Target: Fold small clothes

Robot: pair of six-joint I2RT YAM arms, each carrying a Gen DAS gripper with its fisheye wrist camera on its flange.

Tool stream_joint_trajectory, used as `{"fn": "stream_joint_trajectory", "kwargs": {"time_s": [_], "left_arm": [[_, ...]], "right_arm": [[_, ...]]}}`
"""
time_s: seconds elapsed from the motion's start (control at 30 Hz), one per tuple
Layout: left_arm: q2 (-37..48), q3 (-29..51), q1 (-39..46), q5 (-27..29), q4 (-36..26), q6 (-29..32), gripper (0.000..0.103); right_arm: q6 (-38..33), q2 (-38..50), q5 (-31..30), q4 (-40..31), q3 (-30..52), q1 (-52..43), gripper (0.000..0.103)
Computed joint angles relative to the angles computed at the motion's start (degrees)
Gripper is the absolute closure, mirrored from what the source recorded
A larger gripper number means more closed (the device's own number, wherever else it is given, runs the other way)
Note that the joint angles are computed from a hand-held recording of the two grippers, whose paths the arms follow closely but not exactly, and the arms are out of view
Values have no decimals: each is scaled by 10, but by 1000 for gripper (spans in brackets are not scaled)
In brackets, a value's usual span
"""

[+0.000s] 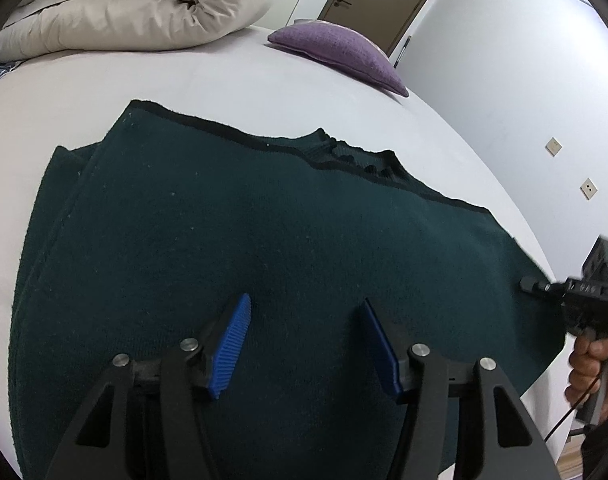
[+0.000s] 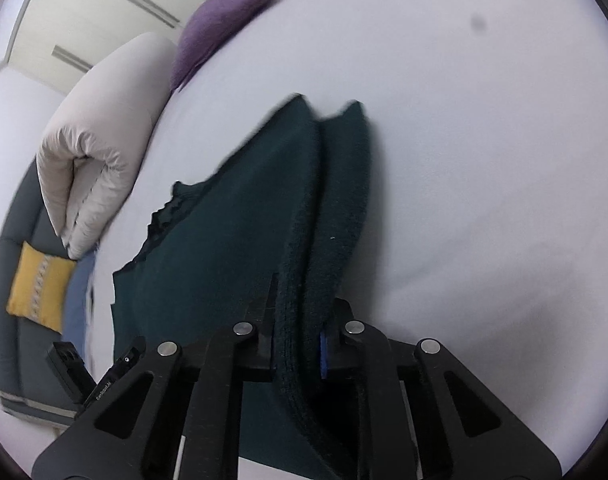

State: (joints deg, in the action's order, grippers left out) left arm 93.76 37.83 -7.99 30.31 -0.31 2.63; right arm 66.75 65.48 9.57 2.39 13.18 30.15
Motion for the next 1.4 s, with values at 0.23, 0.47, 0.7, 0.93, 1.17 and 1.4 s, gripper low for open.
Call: {"fn": "stream_joint_trajectory", "kwargs": {"time_s": [0.23,0.47,0.7,0.93,1.17,1.4], "left_arm": [[40,29,56,75,-29,6,67],[95,101,140,208,-132,-12,72],[95,153,133,272,-181,-77,21],[134,267,20,182,-276,-69,19],[150,303,-17,151,-303,-79,37],[166,308,-23,155,-322,-79,84]], "right_arm": [[-55,178,62,-116,273,136,91],[-115,436,53,-197,543,204,91],[-121,466,85,-203,557,230,91],[-132,486,120,-224,578,259,90],[-125,470,118,-191,541,263,89],[-120,448,93,-129,494,272,66]]}}
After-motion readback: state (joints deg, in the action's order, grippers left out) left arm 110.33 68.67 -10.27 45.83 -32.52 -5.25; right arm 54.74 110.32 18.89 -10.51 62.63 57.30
